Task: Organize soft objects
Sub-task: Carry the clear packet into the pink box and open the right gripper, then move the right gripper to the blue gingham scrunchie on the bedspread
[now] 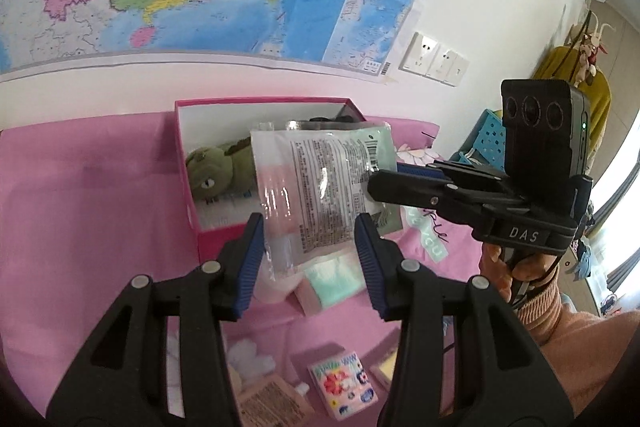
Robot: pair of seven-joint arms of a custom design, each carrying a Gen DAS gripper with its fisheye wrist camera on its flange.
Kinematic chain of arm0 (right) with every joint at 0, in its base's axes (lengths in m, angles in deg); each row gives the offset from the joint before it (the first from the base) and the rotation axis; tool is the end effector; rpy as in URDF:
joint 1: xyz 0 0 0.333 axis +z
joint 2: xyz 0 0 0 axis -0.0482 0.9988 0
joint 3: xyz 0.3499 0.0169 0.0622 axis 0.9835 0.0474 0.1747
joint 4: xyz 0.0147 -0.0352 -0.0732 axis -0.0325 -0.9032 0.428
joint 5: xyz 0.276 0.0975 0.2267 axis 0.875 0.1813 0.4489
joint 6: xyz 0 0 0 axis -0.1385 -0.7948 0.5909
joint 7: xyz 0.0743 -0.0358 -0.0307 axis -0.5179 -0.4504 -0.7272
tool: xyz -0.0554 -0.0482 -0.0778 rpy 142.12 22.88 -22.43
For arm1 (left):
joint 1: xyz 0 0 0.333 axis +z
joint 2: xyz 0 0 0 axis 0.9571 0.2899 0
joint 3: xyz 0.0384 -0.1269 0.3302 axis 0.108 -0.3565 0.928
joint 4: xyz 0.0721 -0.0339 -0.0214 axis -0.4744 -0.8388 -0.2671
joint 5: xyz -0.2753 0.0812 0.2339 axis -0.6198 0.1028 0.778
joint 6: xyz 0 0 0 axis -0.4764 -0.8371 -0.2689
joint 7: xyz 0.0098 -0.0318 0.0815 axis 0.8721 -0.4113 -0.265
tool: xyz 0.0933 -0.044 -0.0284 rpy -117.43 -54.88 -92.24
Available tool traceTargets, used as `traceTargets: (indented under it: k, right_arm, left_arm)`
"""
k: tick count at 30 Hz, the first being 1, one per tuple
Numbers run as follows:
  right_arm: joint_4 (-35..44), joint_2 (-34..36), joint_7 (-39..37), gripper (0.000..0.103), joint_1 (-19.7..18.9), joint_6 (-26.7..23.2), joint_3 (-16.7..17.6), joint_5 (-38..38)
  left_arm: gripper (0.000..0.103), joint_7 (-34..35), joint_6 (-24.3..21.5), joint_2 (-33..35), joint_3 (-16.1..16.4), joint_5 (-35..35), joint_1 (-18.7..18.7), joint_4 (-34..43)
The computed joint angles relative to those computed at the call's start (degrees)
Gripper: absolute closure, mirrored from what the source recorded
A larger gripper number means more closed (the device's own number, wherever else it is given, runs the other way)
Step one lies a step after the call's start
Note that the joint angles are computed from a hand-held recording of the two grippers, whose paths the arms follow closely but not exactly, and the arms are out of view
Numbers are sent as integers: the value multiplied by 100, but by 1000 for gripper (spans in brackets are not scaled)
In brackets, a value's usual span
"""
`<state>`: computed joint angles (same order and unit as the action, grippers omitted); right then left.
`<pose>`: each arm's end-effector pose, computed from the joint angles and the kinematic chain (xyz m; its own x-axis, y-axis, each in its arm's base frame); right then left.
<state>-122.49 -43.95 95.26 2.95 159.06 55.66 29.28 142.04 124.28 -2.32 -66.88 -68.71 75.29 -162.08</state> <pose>0.6292 0.3200 0.3805 0.2447 -0.8397 -0.4848 -0.7444 0.1576 -0.6489 0.6231 -0.1398 0.4117 -0.4738 -0.8213 0.3177 -0.7024 0.1349 -0.6989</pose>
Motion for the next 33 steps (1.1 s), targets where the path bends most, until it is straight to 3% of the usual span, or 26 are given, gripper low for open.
traceTargets:
  k: [8,17,22,26,28,30,33]
  right_arm:
    - [721,461,-167,89,90,-584,-273,231]
    - [1776,1051,-274,89,684,-1596,-1125,754]
    - [2168,1295,-339,87,799,-2099,-1352,1057]
    - [2454,1409,-3,83,1119,-2680,-1873,1024]
    - [2532,1444,230,72,1247,-2852,-2093,955]
    - [2495,1408,521,68,1438,-2884,-2390,794]
    - [2183,1232,472,68,1366,-2586,-2277,782]
  left_arm:
    - [56,-1418,-54,692,166,1383,-142,716]
    - [56,-3030,-317,1440,371,2874,-249,1435]
    - [56,-3753,-459,1709,453,3605,-302,1751]
    - [56,-3992,-423,1796,250,3888,-123,1798]
    - [56,-4094,-309,1786,153,4016,-37,1742]
    - [56,-4173,-198,1761,42,4134,63,1658]
    - [56,-4157,109,1660,-223,4237,301,1373]
